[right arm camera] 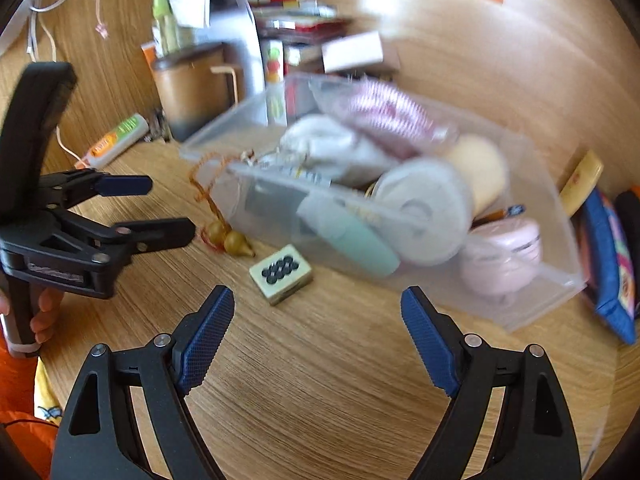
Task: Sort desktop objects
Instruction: 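Move the right tool to the green mahjong tile while the left tool approaches the gourd beads, then grasp the green mahjong tile with the right tool while the left tool grasps the gourd beads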
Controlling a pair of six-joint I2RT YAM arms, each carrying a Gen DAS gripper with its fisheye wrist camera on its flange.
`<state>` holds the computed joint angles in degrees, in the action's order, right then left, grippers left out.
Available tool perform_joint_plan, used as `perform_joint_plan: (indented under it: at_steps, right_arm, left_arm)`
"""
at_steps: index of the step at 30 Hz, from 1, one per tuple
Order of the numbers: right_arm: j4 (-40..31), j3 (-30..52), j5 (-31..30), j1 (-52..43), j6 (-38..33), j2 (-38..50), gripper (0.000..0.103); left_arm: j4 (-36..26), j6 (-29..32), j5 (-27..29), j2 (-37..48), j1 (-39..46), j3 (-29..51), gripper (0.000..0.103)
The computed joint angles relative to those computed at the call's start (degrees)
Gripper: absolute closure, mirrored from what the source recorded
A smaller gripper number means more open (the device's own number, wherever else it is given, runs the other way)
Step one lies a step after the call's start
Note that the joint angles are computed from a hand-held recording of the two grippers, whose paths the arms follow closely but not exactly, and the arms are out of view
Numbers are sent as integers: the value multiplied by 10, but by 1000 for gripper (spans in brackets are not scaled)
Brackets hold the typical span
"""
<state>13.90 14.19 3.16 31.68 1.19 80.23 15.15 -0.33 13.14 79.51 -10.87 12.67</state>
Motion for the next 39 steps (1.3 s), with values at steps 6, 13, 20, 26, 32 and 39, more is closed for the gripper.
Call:
perform_joint_plan:
  at_steps: [6,13,20,26,32,39]
  right_arm:
    - [31,23,25,27,35,80,20]
    - [44,41,88,88,46,121,32]
    - [60,42,57,72,43,129,42]
    - [74,37,5,39,29,128,65]
    - [69,26,-14,21,3,107,65]
    - [23,-25,-81,-73,-76,-8,65]
  left_arm:
    - [13,5,21,22,19,-3,4]
    - [11,11,54,28,47,-3,4]
    - [16,10,36,27,32,-6,4]
    - [17,2,10,22,14,-9,4]
    - [16,-30,-31,19,-25,-10,4]
    - [28,-91,-94,24,-104,-4,4]
